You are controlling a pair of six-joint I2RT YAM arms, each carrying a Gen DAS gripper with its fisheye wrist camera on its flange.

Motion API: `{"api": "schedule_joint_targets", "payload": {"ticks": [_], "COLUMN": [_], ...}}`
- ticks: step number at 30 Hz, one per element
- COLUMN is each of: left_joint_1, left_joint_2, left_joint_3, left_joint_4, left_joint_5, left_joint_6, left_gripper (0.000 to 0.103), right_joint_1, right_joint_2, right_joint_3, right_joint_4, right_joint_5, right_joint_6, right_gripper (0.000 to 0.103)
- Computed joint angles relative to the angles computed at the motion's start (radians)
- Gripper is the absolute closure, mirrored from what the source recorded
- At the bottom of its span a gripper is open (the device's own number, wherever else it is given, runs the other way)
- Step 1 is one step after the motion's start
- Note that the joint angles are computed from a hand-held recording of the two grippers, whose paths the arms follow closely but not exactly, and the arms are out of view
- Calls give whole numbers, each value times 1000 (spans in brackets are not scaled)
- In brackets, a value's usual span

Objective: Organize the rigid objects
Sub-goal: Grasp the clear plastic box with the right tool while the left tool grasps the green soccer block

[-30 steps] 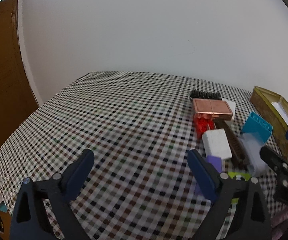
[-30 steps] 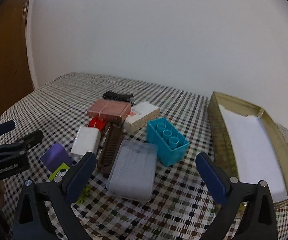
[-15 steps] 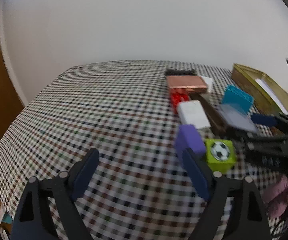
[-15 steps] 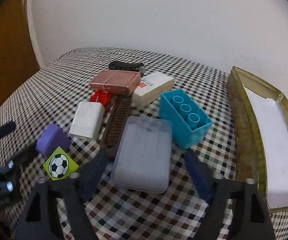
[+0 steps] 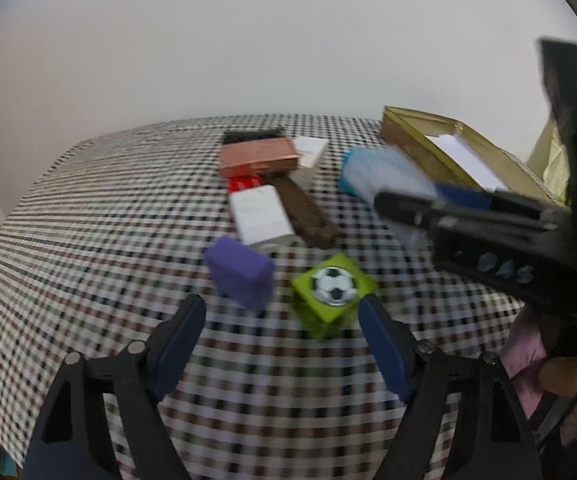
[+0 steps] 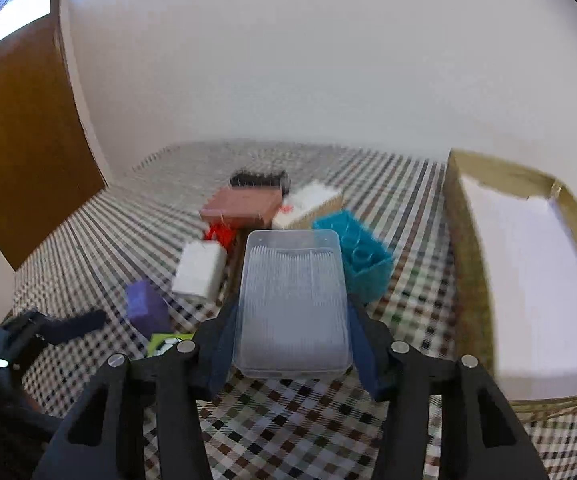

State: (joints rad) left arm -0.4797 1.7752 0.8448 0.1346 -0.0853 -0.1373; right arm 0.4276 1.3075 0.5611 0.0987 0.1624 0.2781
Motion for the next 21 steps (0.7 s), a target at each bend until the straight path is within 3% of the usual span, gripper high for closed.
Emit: {"api": "schedule_joint_targets", "payload": {"ticks": [5, 9, 14, 18, 21], "left_joint_1": [-44, -53, -50, -54, -62], "left_joint_2": [65, 169, 219, 209, 162], "left_joint_3": [68, 198, 268, 256, 187], "left_joint_4": [-14, -113, -146, -131, -34], "left_joint_5": [-17, 18, 5, -4, -11], "left_joint_6": [-24, -46, -50, -46, -39], "left_gripper": [23, 45, 52, 53, 53], "right_joint_1": [-39, -98, -195, -203, -192], "right_joint_2": [-142, -177, -186, -213, -282], "right_joint_3": [-110, -135, -137, -151, -185], "right_joint_4": [109, 124, 121, 131, 129], "right_joint_5": [-6, -34, -102, -85, -58], "right_joint_6": [-43, -43, -50, -30, -9], "right_gripper": [49, 49, 49, 49, 49]}}
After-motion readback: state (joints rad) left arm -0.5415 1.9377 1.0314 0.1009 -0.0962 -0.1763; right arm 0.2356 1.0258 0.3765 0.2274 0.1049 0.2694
